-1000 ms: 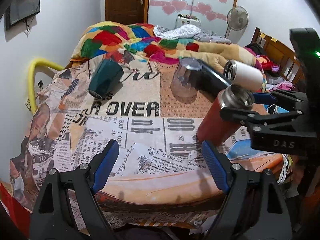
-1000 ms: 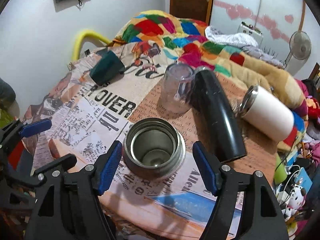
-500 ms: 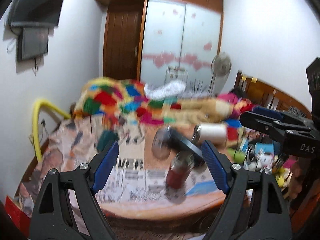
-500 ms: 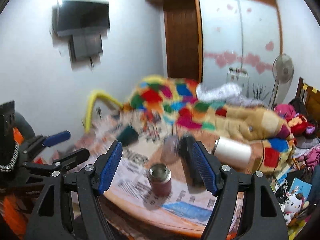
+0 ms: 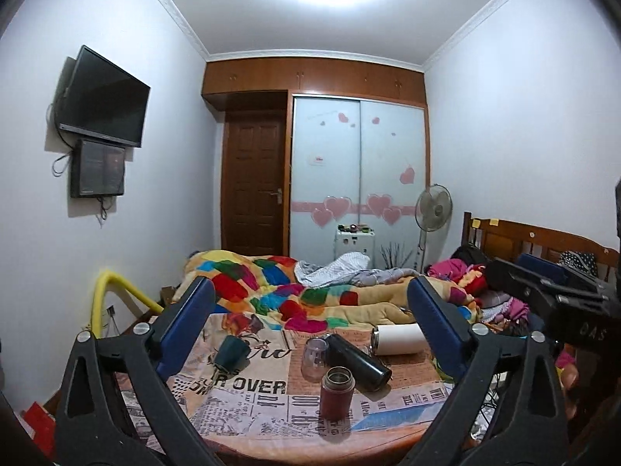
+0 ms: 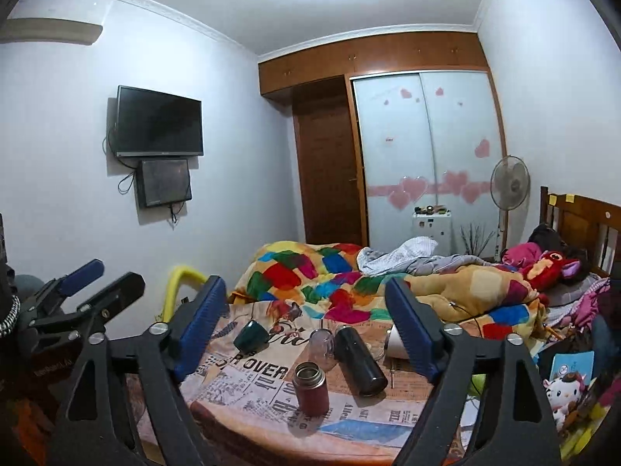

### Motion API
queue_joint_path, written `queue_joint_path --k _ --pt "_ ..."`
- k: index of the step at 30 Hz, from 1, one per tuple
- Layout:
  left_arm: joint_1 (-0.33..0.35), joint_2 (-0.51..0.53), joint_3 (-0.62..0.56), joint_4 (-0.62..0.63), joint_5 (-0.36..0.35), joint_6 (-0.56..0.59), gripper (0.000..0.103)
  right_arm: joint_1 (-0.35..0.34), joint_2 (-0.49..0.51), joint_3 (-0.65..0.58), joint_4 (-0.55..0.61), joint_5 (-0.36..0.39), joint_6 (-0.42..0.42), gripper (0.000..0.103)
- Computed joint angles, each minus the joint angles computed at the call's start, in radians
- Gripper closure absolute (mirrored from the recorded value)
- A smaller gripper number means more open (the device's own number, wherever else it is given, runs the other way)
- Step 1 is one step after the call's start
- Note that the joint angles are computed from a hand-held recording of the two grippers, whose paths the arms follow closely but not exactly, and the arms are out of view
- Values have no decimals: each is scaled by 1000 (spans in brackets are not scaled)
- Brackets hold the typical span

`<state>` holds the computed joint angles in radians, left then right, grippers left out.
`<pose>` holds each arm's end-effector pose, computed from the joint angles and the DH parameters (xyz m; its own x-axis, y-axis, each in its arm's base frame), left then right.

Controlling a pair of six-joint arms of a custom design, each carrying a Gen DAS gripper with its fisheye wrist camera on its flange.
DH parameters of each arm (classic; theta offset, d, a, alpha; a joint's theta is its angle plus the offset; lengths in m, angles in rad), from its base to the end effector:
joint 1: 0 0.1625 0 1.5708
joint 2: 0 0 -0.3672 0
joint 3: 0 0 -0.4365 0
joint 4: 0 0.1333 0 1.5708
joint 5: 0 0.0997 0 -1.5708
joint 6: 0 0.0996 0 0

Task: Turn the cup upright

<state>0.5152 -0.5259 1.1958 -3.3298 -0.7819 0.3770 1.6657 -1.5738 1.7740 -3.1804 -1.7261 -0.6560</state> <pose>-0.5679 -0.5560 0.1316 -0.6832 0.3661 -0.6319 0.7041 0.1006 -0.7030 0.1685 -0.5262 0.5255 -0.7816 -0.0513 0.6217 -0.6208 0.1624 -0.7670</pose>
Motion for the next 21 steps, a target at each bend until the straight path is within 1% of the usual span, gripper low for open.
queue_joint_path --k 2,4,6,14,21 --pt "-6 -4 13 -13 16 -2 1 6 5 10 -34 -23 -20 15" --pt "-12 -12 32 -23 33 -6 0 12 7 21 -65 -51 -44 5" --pt "-13 -9 32 -22 46 -7 0 13 0 33 -81 -60 -53 0" --pt "-21 -31 74 -19 57 -27 0 12 -17 47 -71 -65 -70 0" --pt "-24 -32 80 -8 61 -34 0 12 -23 55 -72 -65 -70 0"
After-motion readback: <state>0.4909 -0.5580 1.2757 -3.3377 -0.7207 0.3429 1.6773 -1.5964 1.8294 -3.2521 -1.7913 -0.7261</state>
